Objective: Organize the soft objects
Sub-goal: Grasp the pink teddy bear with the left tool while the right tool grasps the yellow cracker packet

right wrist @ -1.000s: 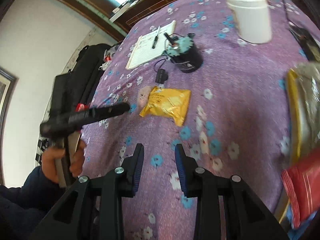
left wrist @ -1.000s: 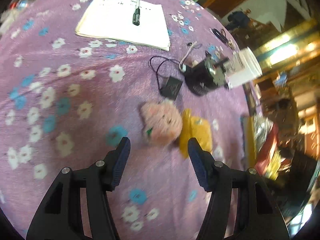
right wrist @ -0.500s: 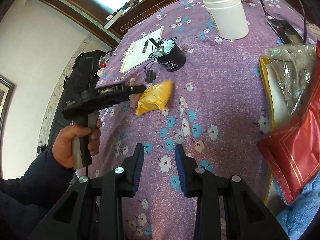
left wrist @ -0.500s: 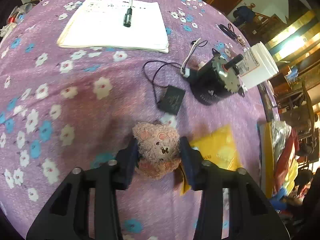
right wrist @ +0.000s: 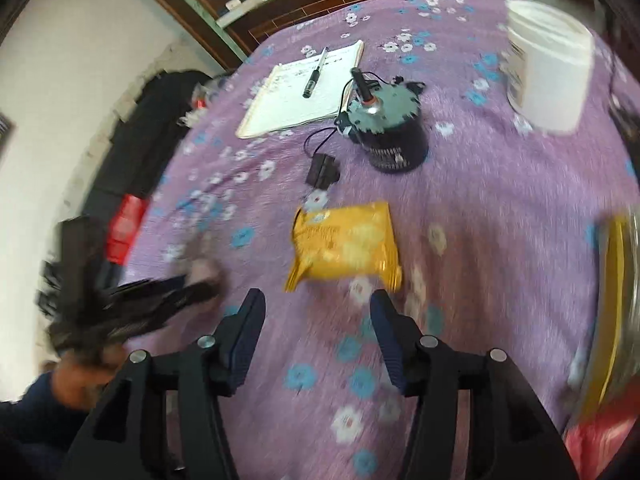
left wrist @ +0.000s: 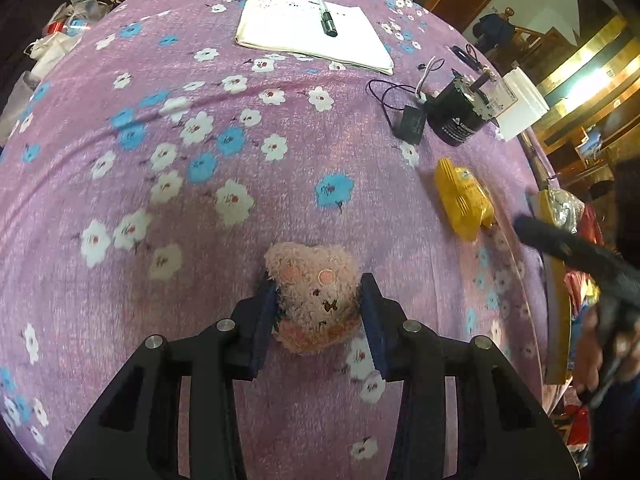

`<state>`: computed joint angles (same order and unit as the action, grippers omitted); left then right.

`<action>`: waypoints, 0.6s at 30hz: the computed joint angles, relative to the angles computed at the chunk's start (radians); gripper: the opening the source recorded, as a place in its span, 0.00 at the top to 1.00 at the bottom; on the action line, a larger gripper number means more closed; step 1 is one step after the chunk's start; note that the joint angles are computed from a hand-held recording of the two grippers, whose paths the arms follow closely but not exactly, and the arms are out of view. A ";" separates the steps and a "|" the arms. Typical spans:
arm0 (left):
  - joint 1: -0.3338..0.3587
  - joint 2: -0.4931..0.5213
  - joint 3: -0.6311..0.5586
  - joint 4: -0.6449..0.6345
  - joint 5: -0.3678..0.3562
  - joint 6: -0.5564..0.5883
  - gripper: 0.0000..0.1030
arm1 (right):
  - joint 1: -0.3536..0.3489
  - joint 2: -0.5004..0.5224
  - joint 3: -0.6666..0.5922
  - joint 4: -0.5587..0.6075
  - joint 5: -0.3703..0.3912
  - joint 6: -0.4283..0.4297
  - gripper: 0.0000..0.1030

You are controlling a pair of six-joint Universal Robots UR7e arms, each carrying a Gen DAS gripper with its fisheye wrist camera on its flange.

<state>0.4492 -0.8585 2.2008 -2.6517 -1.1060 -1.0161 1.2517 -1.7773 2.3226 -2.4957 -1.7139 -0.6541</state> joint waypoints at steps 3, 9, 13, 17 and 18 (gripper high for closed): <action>-0.010 -0.002 0.001 0.016 0.006 0.008 0.61 | 0.038 0.076 -0.011 -0.069 -0.059 0.022 0.44; -0.012 0.003 -0.001 0.023 0.005 0.026 0.61 | 0.079 0.188 -0.007 -0.235 -0.184 0.017 0.30; -0.007 0.017 -0.009 0.014 0.013 0.044 0.61 | 0.071 0.202 0.001 -0.244 -0.180 0.021 0.27; -0.012 0.036 -0.020 0.008 0.039 0.067 0.61 | 0.069 0.174 0.026 -0.263 -0.155 0.025 0.43; -0.017 0.039 -0.020 0.012 0.047 0.073 0.61 | 0.068 0.164 0.035 -0.275 -0.151 0.018 0.46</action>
<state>0.4324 -0.8193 2.1803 -2.6396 -1.0595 -0.9432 1.3197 -1.6136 2.3576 -2.7705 -1.8644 -0.6361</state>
